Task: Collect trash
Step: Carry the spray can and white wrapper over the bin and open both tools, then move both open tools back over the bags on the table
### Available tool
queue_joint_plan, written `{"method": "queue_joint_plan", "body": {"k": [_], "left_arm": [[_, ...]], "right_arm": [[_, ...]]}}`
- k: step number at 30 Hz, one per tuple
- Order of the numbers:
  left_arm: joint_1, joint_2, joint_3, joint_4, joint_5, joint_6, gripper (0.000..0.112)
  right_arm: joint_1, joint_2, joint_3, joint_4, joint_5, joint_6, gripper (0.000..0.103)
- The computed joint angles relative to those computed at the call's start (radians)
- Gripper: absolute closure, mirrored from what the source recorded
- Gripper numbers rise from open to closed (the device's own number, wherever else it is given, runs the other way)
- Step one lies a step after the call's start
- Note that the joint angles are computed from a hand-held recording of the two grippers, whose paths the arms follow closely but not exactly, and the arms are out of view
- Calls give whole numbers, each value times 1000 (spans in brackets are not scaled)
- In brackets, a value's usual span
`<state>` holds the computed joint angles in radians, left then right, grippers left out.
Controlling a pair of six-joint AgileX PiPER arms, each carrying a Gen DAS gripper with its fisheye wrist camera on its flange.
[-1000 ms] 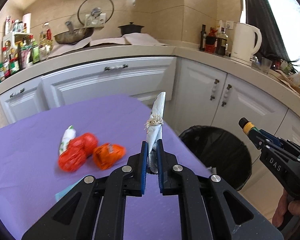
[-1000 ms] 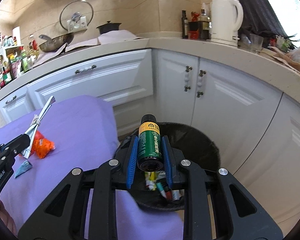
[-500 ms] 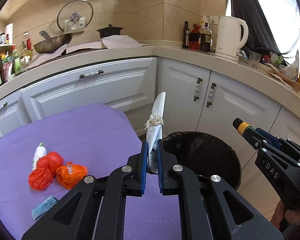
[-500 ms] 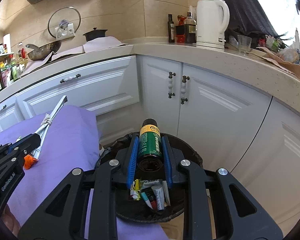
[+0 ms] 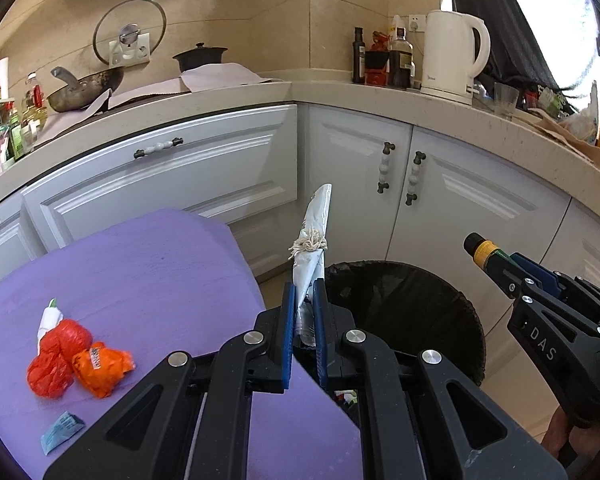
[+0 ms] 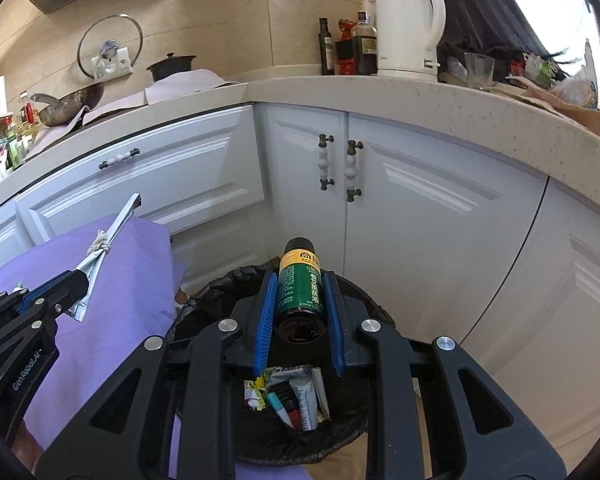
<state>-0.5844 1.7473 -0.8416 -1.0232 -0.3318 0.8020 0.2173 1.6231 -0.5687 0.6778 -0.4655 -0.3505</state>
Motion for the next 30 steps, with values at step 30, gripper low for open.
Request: {"method": "queue_joint_plan", "body": {"k": [30], "left_arm": [[85,-58,115,-22,-26,28,61]], "right_arm": [[75,89,-41,-23,31,90,58]]}}
